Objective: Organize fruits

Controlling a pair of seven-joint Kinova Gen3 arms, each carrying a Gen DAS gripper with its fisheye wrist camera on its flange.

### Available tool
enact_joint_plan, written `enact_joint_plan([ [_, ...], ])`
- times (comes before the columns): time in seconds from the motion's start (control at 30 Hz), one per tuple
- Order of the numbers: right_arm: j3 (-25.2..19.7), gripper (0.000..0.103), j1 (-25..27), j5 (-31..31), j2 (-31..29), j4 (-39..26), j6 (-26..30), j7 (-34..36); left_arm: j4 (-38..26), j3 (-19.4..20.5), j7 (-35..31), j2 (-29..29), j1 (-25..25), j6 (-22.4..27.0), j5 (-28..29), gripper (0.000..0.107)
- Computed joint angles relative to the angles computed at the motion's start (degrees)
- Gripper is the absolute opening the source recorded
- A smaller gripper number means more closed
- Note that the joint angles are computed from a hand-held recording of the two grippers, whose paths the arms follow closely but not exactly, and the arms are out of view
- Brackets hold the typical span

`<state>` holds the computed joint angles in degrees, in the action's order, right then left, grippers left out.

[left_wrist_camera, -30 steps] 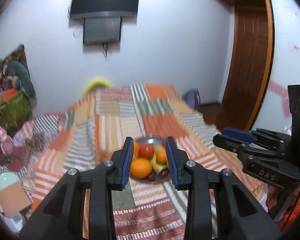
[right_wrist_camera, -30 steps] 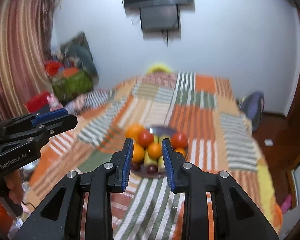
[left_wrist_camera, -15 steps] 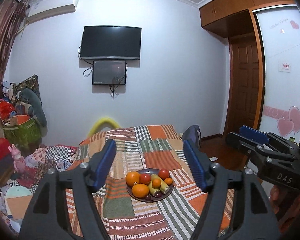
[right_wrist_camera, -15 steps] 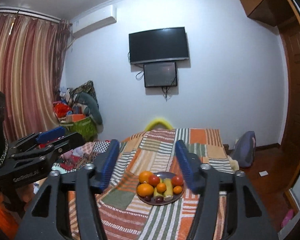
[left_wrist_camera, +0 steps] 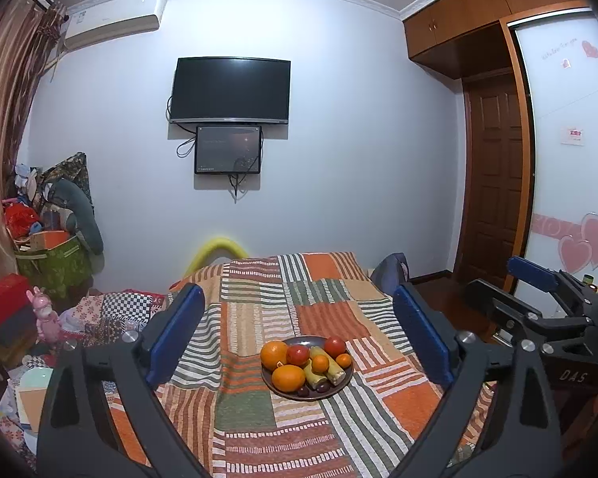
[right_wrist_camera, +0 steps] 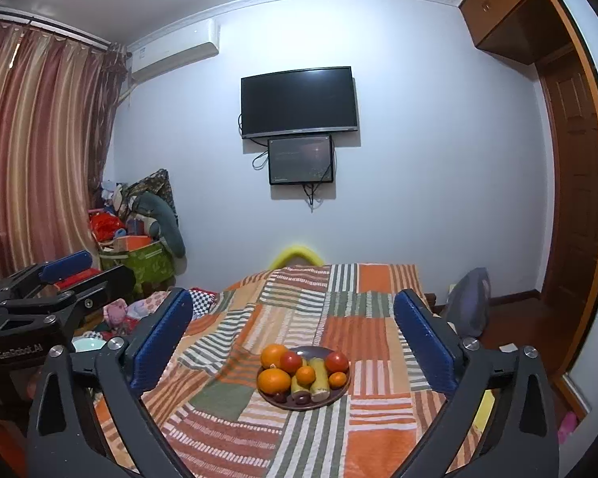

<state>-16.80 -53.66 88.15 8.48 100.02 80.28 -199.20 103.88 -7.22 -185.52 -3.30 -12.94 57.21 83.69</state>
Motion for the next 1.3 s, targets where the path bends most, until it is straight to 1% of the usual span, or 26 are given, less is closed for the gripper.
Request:
enact_joint_plan([
  [0.13,-0.1,0.103,-0.4,-0.3,0.2,0.2,1.1,-0.7,0.4,0.0,-0.6,-0.2,0.2,-0.5,0.2,0.098],
  [1.13,-0.5,0.103,-0.5,-1.7,-0.4,0.2,0.9,-0.7,1.3,0.2,-1.8,-0.5,0.8,-1.4,0.0,0.1],
  [1.3,-0.5,0.103,-0.6,-1.8,-0.2,-0.1,1.1,-0.2,0.9,0.2,-1.3,-0.2,0.8,-1.1,-0.3,0.101],
])
